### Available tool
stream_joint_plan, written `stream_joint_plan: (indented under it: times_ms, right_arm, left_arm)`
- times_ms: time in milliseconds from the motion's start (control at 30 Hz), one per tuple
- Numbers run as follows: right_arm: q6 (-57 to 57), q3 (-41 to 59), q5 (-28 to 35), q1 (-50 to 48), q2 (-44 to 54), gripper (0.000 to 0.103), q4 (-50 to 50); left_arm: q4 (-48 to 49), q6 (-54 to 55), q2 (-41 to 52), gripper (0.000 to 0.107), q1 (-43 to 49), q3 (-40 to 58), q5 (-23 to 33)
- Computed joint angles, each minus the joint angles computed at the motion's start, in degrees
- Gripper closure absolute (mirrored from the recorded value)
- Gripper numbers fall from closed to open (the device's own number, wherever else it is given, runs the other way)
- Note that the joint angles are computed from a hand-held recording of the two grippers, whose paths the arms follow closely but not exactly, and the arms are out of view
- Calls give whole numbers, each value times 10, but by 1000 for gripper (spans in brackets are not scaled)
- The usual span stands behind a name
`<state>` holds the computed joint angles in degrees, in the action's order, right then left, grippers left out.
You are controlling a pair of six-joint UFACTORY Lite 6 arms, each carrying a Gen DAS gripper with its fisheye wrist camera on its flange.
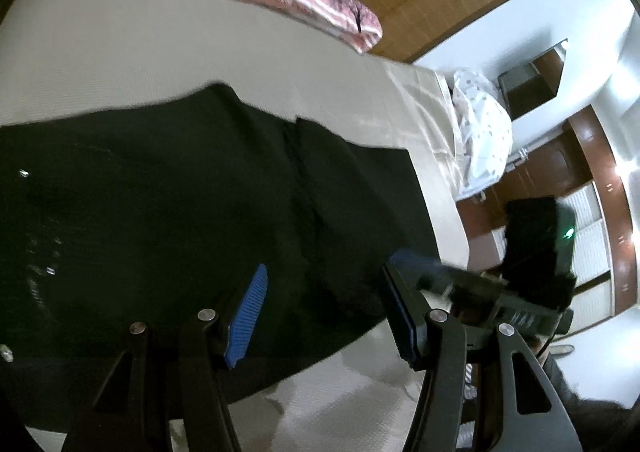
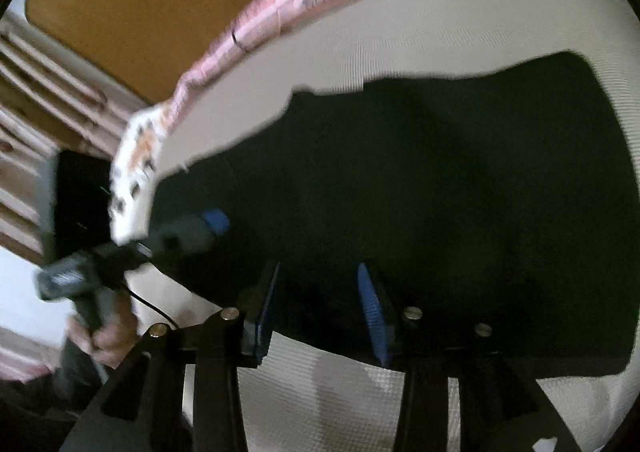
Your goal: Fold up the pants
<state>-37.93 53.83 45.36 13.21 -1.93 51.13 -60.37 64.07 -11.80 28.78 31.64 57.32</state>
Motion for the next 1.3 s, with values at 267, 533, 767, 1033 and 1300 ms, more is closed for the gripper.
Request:
stream_joint_plan:
  times_ms: [267, 533, 767, 1033, 1300]
  right_arm:
    - [-27, -65, -78, -108, -75, 57, 73]
    - [-20, -54, -77, -114, -55, 57, 89]
    - [-36, -53, -81, -115, -77, 57, 101]
    - [-56, -49, -36, -150, -61, 57, 150]
    - [-3, -44, -72, -134, -57, 57, 90]
  left_arm:
    - [-12, -84, 70, 48, -79, 28, 7]
    - [4, -152, 86, 52, -120, 25, -33]
    - [-36, -174, 124, 52, -181, 33, -70]
    - [-73, -196, 136, 83, -217, 37, -97]
    - [-74, -232, 68, 98, -233, 3, -138]
